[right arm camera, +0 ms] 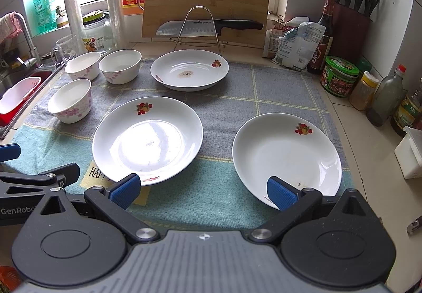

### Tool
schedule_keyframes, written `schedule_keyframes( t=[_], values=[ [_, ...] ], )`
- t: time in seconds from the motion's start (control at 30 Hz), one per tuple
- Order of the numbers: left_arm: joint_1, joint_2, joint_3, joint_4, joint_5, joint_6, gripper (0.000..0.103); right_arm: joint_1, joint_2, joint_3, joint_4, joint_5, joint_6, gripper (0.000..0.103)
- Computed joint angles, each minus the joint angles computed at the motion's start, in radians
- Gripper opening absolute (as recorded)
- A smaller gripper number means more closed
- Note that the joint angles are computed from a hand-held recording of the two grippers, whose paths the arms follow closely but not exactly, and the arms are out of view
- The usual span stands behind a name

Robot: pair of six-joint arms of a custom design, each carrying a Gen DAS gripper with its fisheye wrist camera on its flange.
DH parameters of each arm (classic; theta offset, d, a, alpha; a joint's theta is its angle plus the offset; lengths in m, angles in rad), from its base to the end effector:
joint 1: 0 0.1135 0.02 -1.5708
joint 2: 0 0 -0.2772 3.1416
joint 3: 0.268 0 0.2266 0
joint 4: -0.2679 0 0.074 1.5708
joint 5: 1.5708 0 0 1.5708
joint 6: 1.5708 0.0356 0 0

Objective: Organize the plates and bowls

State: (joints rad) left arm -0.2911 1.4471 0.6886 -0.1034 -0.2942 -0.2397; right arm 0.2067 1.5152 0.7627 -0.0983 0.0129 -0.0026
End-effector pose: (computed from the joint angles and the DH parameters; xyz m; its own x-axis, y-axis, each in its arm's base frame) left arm 0.2482 -0.0636 0.1998 -0.7286 -0.0189 -0.6847 -0.0815 0.9949 0.0592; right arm 0.2716 0.0565 0.2023 -0.7352 -0.1568 -0.6594 -0.1988 0.9800 -0.0114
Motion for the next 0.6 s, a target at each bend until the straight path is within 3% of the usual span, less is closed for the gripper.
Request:
schedule_keyframes(
  t=[0.6],
  values=[
    [-0.009,-0.004,0.004,-0.008,-0.009,-0.005,0.102,-0.006,-0.015,-0.008,0.001,-0.005,-0.006,0.103]
  ],
)
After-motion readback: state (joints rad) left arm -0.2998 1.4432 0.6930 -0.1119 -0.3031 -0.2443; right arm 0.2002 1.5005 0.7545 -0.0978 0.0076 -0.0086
